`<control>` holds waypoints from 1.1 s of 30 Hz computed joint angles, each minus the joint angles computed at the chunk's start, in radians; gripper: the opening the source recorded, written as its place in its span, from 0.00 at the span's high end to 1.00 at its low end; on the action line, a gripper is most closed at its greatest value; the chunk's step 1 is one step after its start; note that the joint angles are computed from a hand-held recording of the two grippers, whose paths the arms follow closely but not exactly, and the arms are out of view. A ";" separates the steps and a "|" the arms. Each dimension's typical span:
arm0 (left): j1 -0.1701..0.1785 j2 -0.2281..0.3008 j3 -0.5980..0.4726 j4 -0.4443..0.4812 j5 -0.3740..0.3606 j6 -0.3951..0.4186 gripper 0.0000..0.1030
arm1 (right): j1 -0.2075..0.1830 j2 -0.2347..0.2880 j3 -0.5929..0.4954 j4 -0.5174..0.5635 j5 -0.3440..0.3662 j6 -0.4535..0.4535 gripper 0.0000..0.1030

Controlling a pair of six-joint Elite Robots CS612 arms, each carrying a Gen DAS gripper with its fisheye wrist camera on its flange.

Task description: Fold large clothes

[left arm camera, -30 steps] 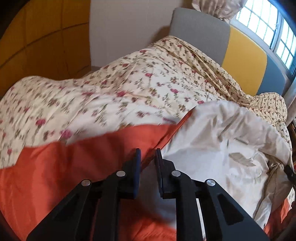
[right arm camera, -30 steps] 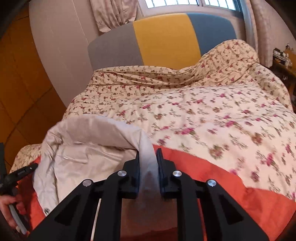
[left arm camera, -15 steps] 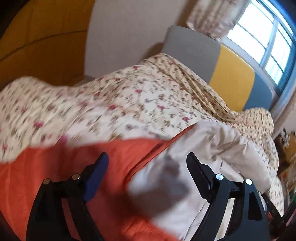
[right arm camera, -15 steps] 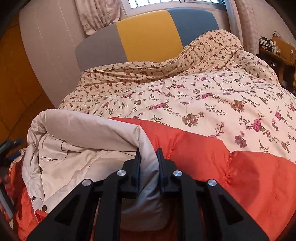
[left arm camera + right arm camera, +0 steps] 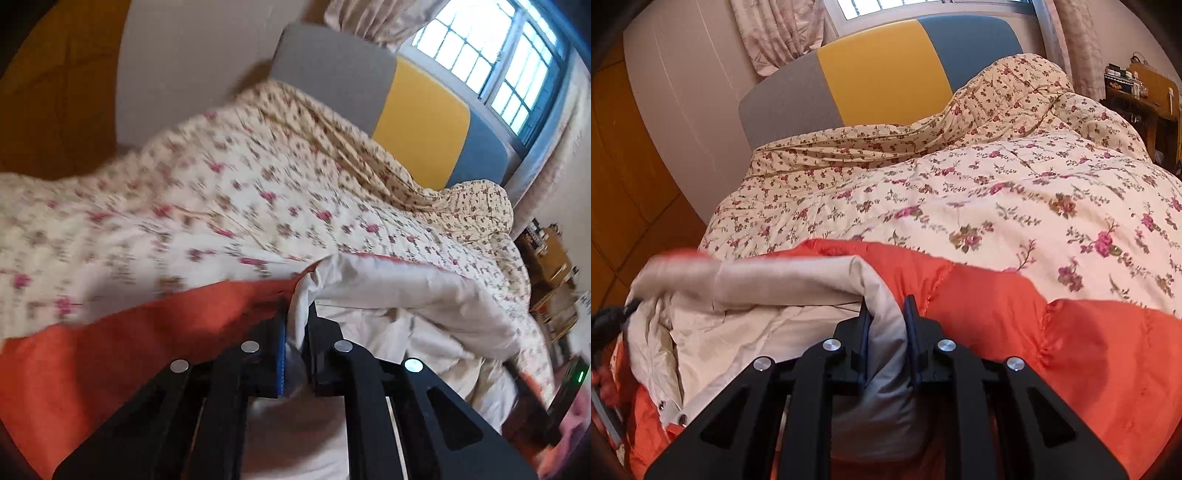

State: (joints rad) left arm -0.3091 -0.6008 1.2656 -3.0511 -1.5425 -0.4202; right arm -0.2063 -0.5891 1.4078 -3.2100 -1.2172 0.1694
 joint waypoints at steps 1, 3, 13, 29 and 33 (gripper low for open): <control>-0.001 -0.012 0.028 -0.029 0.014 0.009 0.91 | 0.000 -0.002 0.001 -0.002 -0.002 -0.007 0.84; -0.003 -0.036 0.087 -0.076 0.035 0.005 0.91 | 0.001 -0.002 -0.001 0.009 -0.013 -0.020 0.83; -0.002 -0.062 0.191 -0.088 0.053 -0.068 0.78 | -0.009 -0.084 0.091 0.063 -0.069 -0.040 0.42; -0.095 -0.007 -0.022 -0.003 0.195 0.023 0.31 | 0.089 -0.015 -0.089 0.203 -0.010 -0.125 0.55; -0.113 0.004 0.005 0.093 0.199 0.136 0.41 | 0.094 -0.019 0.000 0.097 -0.037 -0.286 0.55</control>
